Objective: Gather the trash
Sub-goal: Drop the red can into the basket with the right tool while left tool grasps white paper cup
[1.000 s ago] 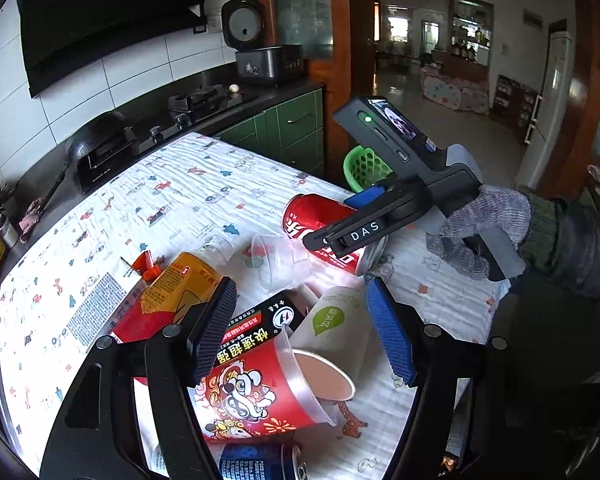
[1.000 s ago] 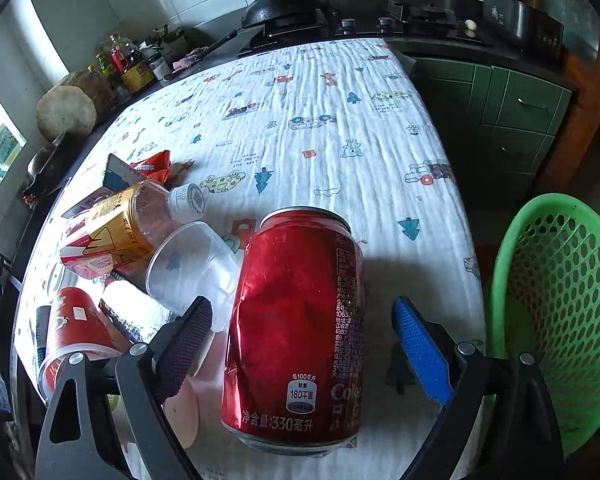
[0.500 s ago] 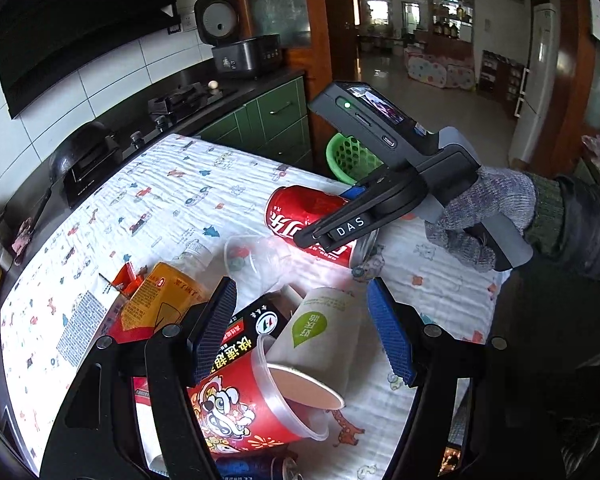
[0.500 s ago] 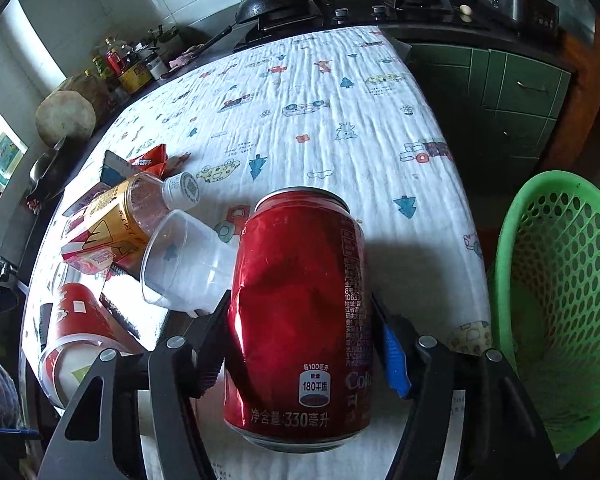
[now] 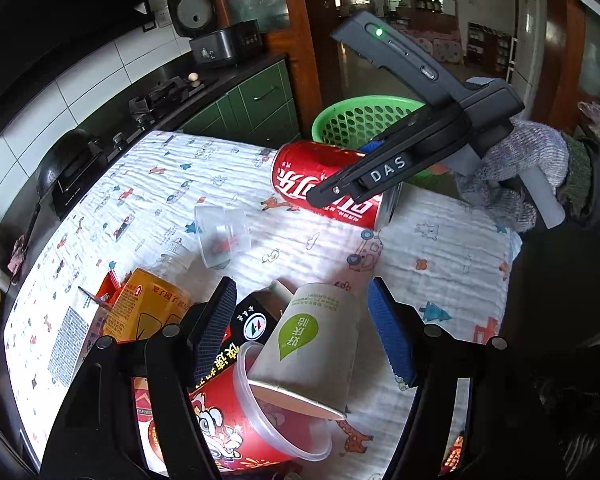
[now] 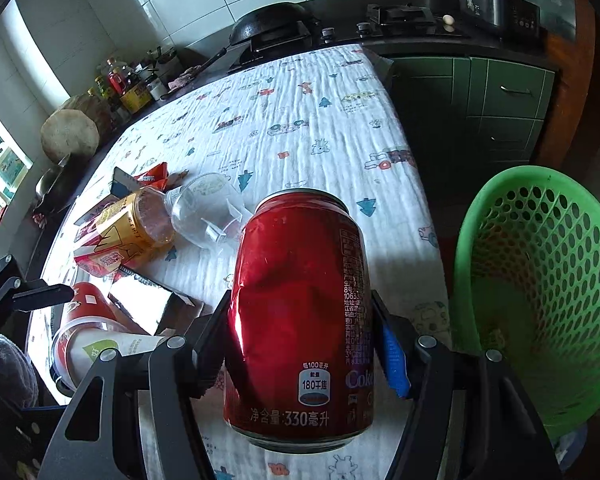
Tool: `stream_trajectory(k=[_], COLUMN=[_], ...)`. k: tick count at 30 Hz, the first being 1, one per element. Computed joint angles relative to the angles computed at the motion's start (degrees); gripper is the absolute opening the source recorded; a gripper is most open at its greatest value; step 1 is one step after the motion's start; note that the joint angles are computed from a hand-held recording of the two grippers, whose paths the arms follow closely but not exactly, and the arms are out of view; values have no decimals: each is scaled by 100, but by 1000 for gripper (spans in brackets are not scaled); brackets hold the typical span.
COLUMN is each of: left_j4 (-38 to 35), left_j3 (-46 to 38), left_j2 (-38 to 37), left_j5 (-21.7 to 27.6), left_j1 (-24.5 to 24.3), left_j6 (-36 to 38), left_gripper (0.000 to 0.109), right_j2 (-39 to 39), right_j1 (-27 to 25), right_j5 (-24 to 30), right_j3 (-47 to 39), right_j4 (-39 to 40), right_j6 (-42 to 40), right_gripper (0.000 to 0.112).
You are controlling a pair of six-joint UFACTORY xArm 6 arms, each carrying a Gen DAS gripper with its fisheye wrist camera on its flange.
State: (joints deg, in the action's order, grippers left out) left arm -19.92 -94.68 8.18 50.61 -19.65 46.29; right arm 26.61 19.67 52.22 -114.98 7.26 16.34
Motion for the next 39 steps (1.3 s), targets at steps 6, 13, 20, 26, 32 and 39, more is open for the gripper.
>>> stream_trajectory(k=[6, 13, 20, 26, 32, 39], left_j4=[167, 236, 662, 883, 1053, 1034], left_j3=[-137, -113, -272, -285, -190, -184], left_j2=[134, 106, 275, 328, 290, 317], left_j5=[171, 493, 633, 630, 626, 619], left_j1=[-9, -11, -69, -133, -215, -241], left_j6=[37, 334, 317, 341, 421, 386], left_gripper=[68, 68, 68, 68, 64, 56], right_j2=[-402, -826, -1053, -1195, -1304, -1408], right_j1=[-79, -147, -274, -400, -546, -794], right_j5=[-261, -464, -560, -588, -603, -607], right_j3=[516, 1059, 1371, 1588, 1757, 1976], right_j4=[46, 15, -63, -123, -203, -371], right_j6=[-57, -71, 33, 98, 202, 394], right_gripper=[62, 62, 62, 62, 62, 62])
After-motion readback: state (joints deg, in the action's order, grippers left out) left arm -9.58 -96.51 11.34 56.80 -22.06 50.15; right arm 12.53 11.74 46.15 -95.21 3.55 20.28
